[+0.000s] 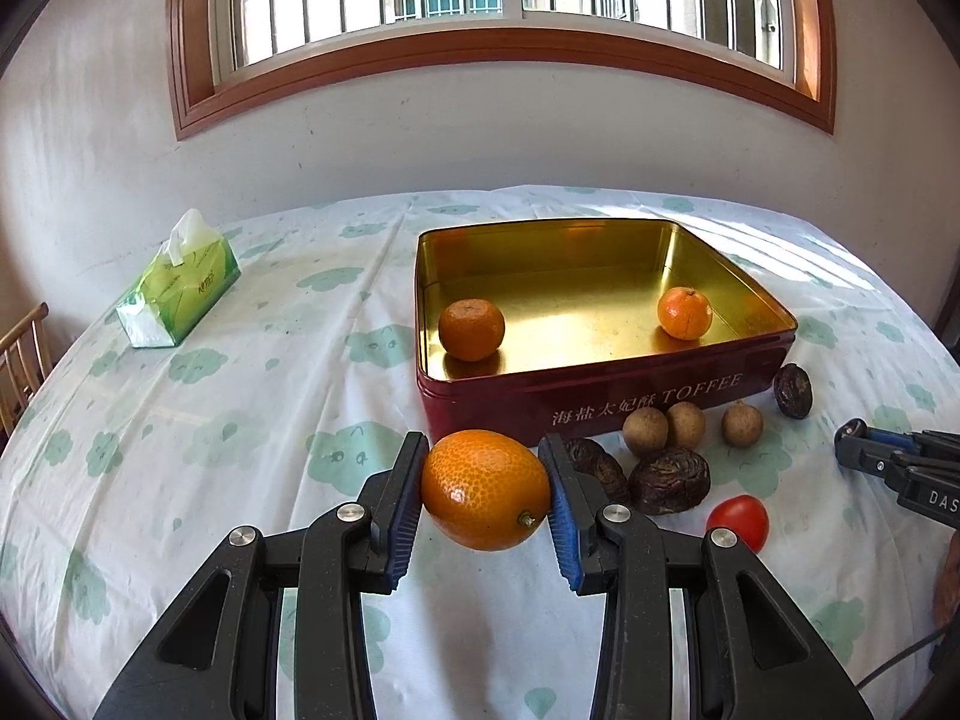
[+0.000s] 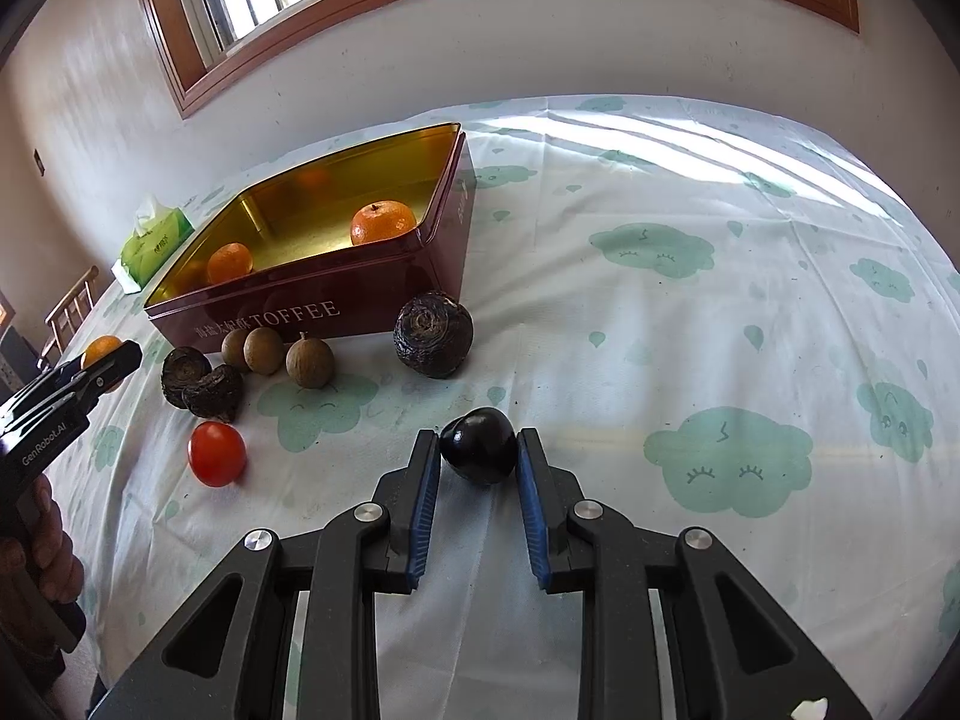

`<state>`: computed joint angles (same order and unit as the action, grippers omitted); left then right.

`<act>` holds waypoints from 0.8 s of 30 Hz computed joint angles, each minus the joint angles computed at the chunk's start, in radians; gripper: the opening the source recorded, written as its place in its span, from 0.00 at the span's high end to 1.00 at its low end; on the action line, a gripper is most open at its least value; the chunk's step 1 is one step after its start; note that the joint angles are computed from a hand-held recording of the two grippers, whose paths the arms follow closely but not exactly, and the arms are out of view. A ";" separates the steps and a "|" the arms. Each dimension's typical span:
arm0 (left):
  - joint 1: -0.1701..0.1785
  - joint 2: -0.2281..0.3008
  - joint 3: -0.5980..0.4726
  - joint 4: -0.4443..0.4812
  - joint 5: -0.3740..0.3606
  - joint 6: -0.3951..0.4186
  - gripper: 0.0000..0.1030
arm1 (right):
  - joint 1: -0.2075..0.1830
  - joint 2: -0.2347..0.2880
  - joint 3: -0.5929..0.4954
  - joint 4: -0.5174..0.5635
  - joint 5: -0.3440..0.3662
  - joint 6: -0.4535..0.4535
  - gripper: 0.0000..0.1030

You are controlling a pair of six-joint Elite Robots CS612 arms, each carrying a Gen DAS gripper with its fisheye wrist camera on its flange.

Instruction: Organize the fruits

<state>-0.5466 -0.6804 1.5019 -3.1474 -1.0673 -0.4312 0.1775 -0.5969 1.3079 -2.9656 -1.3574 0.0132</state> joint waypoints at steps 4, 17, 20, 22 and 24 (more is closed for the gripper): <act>0.007 0.008 -0.012 0.033 -0.017 -0.010 0.62 | 0.000 0.000 -0.001 0.001 0.000 0.000 0.77; 0.010 0.007 -0.006 0.023 -0.011 -0.034 0.62 | 0.000 0.001 -0.001 0.001 0.000 0.000 0.77; 0.008 0.007 -0.008 0.028 -0.004 -0.033 0.62 | 0.000 0.001 -0.002 0.001 0.000 0.000 0.77; 0.007 0.007 -0.009 0.030 0.000 -0.030 0.62 | 0.000 0.001 -0.002 0.001 0.000 0.000 0.77; 0.006 0.008 -0.009 0.031 0.005 -0.027 0.62 | 0.000 0.001 -0.001 0.001 0.000 0.000 0.77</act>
<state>-0.5407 -0.6729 1.4924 -3.1167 -1.0625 -0.4586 0.1777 -0.5961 1.3065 -2.9643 -1.3573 0.0128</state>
